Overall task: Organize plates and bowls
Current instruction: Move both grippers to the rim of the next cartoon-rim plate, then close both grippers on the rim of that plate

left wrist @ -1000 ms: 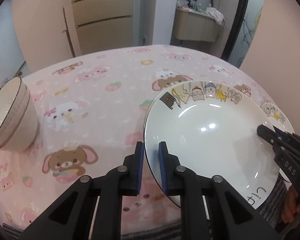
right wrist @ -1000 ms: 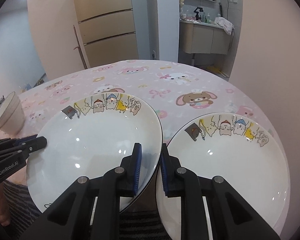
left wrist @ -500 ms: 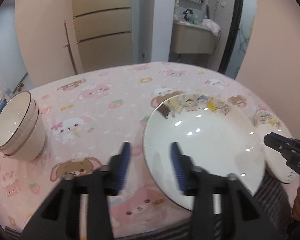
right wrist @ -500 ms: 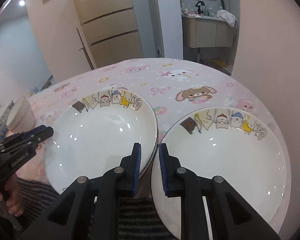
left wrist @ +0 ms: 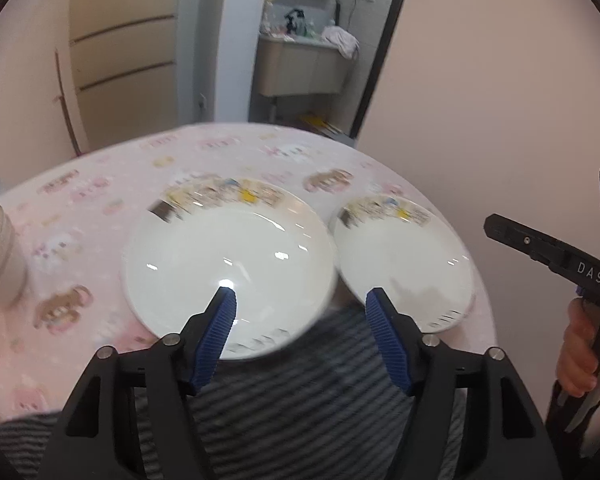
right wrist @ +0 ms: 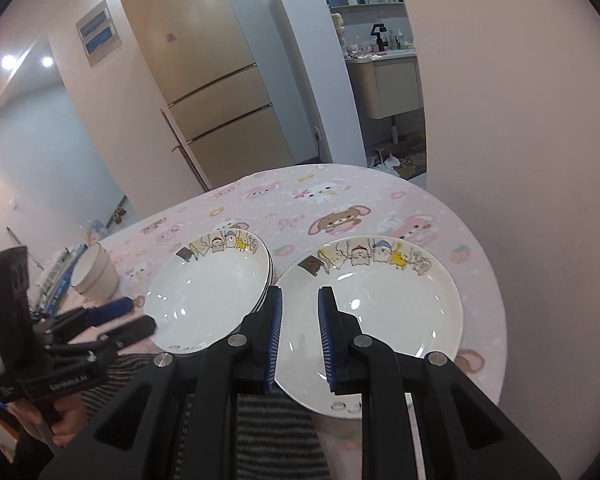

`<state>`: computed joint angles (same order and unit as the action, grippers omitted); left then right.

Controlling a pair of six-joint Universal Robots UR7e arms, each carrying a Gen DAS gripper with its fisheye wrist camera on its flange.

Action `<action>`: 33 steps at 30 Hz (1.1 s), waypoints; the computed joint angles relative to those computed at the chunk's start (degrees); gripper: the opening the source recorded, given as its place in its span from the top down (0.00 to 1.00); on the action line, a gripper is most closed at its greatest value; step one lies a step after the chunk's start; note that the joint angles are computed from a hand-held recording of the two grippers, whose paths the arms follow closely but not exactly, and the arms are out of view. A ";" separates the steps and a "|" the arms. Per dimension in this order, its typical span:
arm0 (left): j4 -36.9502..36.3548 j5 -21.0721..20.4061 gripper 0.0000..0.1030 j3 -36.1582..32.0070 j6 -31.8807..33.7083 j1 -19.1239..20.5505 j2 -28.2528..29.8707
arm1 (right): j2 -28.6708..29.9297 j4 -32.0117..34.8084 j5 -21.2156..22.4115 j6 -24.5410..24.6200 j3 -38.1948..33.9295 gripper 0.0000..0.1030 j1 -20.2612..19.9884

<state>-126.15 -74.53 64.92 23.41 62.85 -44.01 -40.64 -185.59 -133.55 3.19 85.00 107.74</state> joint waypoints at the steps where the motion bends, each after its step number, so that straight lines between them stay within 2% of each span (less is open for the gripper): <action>1: 0.28 0.34 0.36 0.52 -1.39 -0.41 0.01 | -1.16 -1.17 1.16 1.15 1.96 0.81 -0.34; 4: -1.41 2.21 0.36 2.92 -5.35 -1.49 0.21 | -4.09 -4.22 4.31 4.97 7.32 0.81 -1.76; 6: 1.39 2.17 0.37 2.37 -7.39 -1.82 1.22 | -5.20 -5.75 4.60 6.68 10.02 0.81 -2.84; 7: 4.75 1.73 0.39 0.89 -8.79 -1.79 2.09 | -5.34 -5.99 4.39 7.28 10.58 0.81 -3.09; 9: 11.22 0.74 0.51 -2.56 -13.32 -1.50 3.97 | -6.18 -6.55 4.63 9.86 12.60 0.81 -4.21; 11: 13.08 -0.12 0.55 -3.73 -14.99 -1.39 4.87 | -7.30 -7.87 6.53 12.54 15.05 0.81 -5.67; 14: 12.89 2.38 0.64 -3.54 -16.12 -1.94 5.72 | -8.15 -11.18 7.70 15.74 17.82 0.81 -7.45; 15: 13.06 2.51 0.64 -3.81 -16.79 -1.90 6.16 | -8.32 -12.16 7.85 16.60 18.45 0.77 -7.91; 18: 14.01 2.15 0.68 -5.90 -19.26 -1.60 8.29 | -8.83 -15.13 10.34 18.00 20.26 0.49 -9.45; 22: 16.64 4.32 0.73 -9.65 -21.36 -1.62 11.94 | -8.76 -14.47 12.32 18.82 19.97 0.49 -10.69; 24: 15.20 4.89 0.78 -9.71 -21.85 -1.63 12.50 | -8.65 -13.77 12.81 18.98 19.47 0.49 -11.03; 25: 14.31 4.33 0.82 -9.67 -21.90 -1.54 12.62 | -8.28 -13.17 12.79 18.77 18.81 0.54 -11.16; 27: 14.94 3.60 0.83 -10.65 -22.36 -1.37 13.35 | -7.53 -13.00 12.26 18.62 17.88 0.59 -11.28; 31: 12.27 2.82 0.83 -9.24 -22.75 -1.05 12.96 | -5.40 -13.84 8.27 17.71 15.76 0.60 -10.93; 33: 9.61 2.48 0.83 -7.38 -21.71 -0.97 12.22 | -5.24 -13.96 9.12 17.65 15.82 0.63 -11.28</action>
<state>-116.54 -72.05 57.54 1.71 61.88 -31.79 -45.88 -199.56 -124.43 20.84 100.82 96.47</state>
